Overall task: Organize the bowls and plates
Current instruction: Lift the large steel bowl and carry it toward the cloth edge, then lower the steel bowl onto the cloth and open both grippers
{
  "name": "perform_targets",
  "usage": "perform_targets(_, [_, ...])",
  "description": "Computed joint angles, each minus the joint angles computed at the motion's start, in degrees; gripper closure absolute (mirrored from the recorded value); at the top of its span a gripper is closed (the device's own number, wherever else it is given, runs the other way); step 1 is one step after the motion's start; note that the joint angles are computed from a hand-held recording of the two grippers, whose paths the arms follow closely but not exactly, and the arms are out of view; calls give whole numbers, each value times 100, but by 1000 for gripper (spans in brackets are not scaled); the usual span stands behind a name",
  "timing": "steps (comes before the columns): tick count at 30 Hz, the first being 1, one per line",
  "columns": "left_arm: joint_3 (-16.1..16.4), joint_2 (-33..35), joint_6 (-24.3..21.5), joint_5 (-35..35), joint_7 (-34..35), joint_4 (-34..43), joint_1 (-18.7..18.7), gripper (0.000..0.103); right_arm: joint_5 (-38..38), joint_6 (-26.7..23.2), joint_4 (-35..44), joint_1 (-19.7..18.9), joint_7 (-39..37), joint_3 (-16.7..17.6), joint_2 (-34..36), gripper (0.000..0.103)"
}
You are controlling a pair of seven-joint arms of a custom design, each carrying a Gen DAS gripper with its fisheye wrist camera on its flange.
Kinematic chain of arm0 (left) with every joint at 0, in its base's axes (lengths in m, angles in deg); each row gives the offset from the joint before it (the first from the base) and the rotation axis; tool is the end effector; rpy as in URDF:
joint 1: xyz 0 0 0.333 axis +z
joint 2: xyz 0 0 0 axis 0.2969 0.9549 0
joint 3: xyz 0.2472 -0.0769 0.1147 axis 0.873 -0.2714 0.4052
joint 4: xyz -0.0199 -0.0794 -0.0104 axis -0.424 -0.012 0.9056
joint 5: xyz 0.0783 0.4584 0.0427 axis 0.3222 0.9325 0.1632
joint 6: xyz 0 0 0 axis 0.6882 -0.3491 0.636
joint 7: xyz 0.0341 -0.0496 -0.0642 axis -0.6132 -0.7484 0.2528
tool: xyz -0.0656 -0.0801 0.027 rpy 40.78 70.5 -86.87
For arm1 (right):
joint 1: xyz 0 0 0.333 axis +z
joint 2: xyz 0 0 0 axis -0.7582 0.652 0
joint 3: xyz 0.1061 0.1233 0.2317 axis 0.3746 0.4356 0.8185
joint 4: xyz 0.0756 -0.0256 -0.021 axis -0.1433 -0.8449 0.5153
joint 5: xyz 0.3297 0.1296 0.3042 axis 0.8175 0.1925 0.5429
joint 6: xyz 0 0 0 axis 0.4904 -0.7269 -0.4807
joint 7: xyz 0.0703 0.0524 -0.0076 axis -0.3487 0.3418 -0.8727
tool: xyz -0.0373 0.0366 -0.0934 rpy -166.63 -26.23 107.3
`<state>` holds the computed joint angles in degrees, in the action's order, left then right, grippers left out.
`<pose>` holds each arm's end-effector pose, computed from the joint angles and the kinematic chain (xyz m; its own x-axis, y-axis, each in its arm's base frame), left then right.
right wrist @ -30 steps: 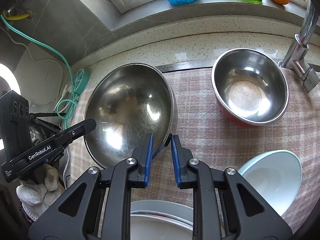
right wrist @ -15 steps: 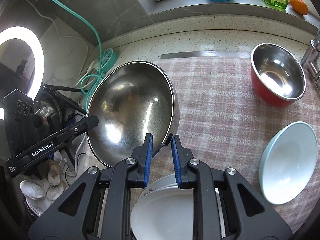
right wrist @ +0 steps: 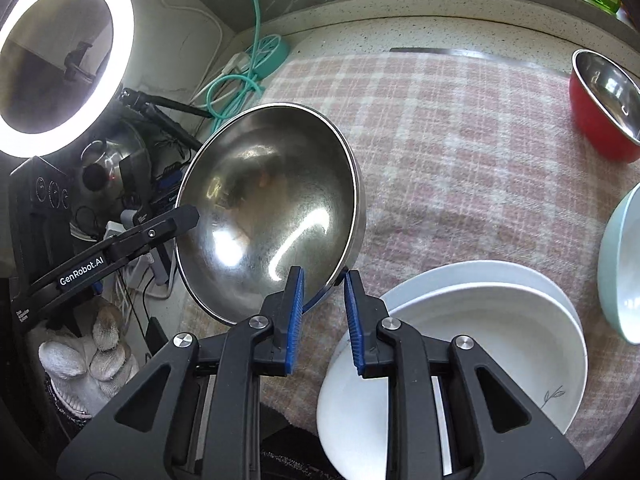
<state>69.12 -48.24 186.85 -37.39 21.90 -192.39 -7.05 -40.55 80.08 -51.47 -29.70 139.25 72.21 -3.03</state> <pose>0.5587 -0.4430 0.3286 0.3912 -0.8070 0.4425 -0.7361 -0.5629 -0.3759 0.6817 0.3665 0.3128 0.5641 -0.6847 -0.4614 -0.8253 -0.4854 -0.2885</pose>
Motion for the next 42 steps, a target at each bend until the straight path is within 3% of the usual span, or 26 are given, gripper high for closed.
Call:
perform_targets(13, [-65, -506, 68, 302, -859, -749, -81, 85, 225, -12, -688, 8, -205, 56, -408, 81])
perform_targets(42, [-190, -539, 6, 83, -1027, -926, -66, 84, 265, -146, -871, 52, -367, 50, -500, 78])
